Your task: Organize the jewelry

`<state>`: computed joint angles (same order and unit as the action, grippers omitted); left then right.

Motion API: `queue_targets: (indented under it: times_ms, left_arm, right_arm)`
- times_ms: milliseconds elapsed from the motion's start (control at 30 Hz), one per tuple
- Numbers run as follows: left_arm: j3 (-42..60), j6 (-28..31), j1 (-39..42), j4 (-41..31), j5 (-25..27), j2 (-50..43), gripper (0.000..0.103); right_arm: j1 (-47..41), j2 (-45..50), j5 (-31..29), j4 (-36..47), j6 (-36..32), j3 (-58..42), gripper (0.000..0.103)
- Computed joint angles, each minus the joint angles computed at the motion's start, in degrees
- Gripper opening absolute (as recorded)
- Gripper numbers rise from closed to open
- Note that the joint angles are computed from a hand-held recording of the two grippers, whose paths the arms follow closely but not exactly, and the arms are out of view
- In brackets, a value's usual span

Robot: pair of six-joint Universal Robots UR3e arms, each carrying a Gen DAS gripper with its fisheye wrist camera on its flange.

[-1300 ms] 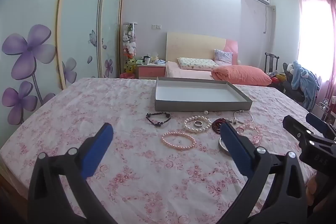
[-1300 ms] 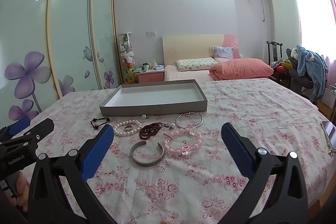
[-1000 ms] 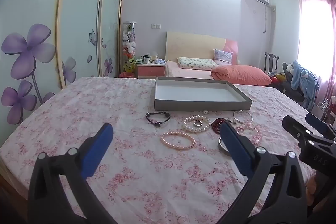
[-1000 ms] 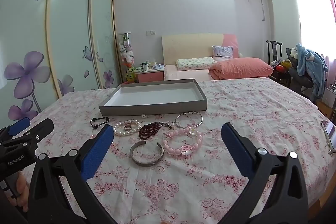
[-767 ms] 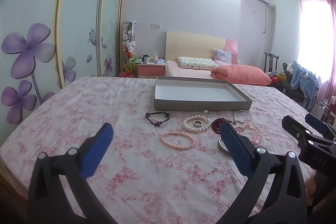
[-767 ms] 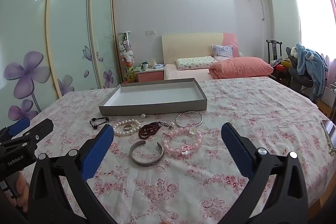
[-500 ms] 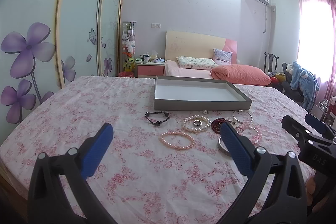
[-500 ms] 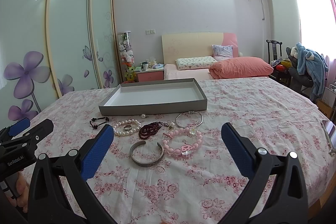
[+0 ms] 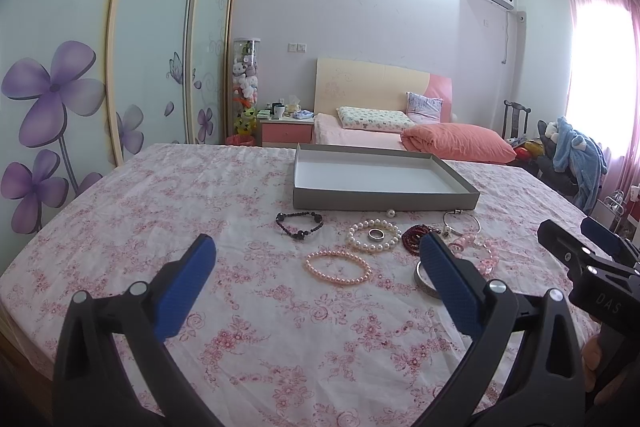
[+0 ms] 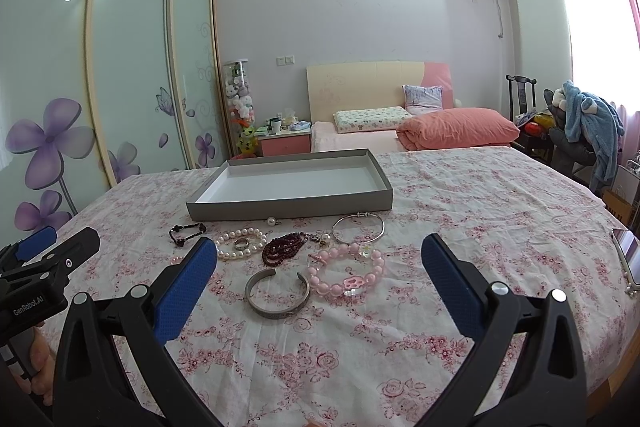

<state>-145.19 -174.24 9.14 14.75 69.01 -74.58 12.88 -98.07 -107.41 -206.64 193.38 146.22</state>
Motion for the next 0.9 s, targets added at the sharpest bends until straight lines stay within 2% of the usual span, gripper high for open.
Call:
queue_targets:
  times_ms: [67, 133, 900]
  left_arm:
    - [0.2, -0.3, -0.7, 0.3, 0.7, -0.3, 0.099]
    - [1.0, -1.8, -3.9, 3.1, 3.6, -3.6, 0.099]
    - [1.1, -1.6, -3.1, 2.2, 2.8, -3.1, 0.099]
  right_arm:
    - [-0.5, 1.7, 0.5, -2.4, -0.2, 0.7, 0.101]
    - [-0.5, 1.5, 0.5, -2.1, -0.1, 0.6, 0.101]
    - [-1.2, 3.1, 1.2, -4.1, -0.3, 1.0, 0.101]
